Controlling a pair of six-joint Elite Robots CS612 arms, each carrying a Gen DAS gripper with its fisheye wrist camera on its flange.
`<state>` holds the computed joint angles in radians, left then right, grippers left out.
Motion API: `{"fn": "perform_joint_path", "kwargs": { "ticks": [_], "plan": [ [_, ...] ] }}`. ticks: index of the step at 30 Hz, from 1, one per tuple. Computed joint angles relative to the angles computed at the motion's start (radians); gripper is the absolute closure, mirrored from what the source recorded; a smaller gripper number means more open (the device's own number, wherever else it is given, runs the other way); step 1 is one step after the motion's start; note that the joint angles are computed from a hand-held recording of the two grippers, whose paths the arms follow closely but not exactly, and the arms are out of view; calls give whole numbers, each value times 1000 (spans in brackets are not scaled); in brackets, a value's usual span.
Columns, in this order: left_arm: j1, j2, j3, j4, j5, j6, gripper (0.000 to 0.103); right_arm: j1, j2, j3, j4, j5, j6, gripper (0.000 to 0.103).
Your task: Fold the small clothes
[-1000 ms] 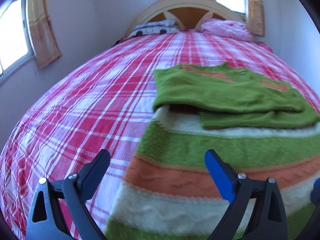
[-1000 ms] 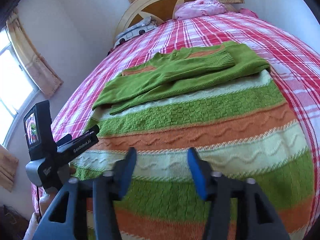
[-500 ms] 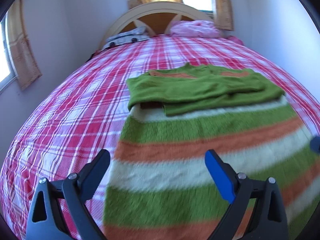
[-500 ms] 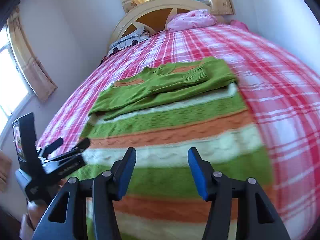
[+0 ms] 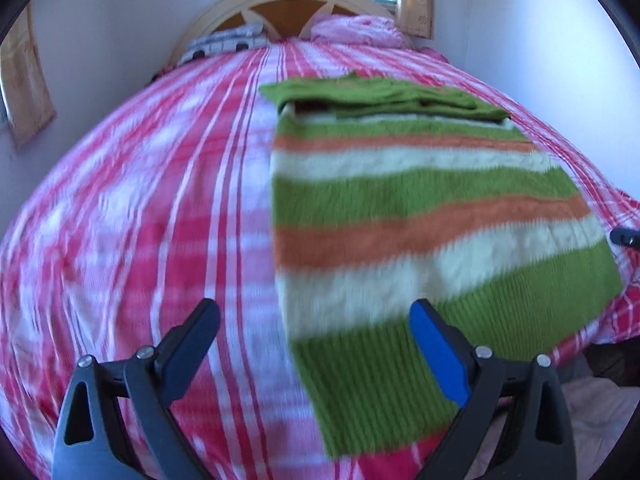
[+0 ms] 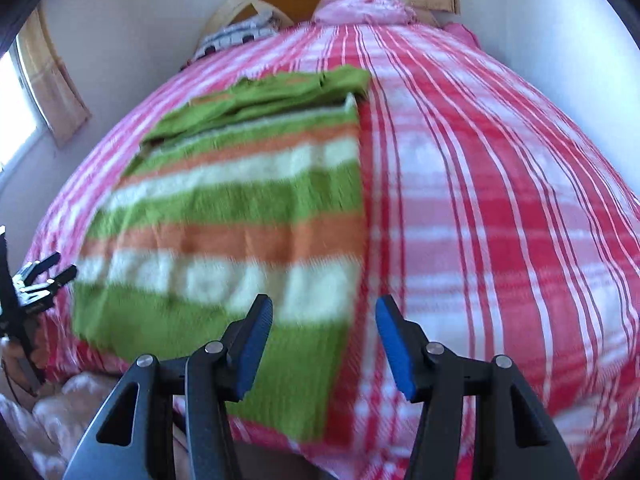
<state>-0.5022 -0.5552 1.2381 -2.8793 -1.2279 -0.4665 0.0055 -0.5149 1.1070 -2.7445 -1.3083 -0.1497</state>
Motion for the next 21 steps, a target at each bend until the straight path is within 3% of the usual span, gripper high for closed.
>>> {"fn": "perform_joint_path", "kwargs": {
  "ticks": [2,5,7,11,13,15,19,20,21],
  "plan": [
    [4,-10,22,-2,-42,-30,7,-4,-7,21,7,0,3,48],
    [8,-15,39,-12,-97,-65,9,-12,-12,45,23,59,23,52],
    [12,-14,41,-9,-136,-91,19,-8,-17,59,47,76,2,57],
    [26,-13,47,1,-237,-150,42,10,-29,91,15,33,-74,58],
    [34,-9,51,-5,-310,-180,50,8,-33,95,28,55,-78,59],
    [29,-11,62,-23,-299,-183,50,7,-36,101,43,78,-93,70],
    [22,-10,59,-24,-313,-164,51,7,-30,99,22,83,-88,79],
    [22,-9,56,-27,-319,-159,56,6,-28,94,28,88,-82,85],
    [21,-7,54,-31,-327,-158,73,6,-26,90,38,97,-83,90]
  ]
}}
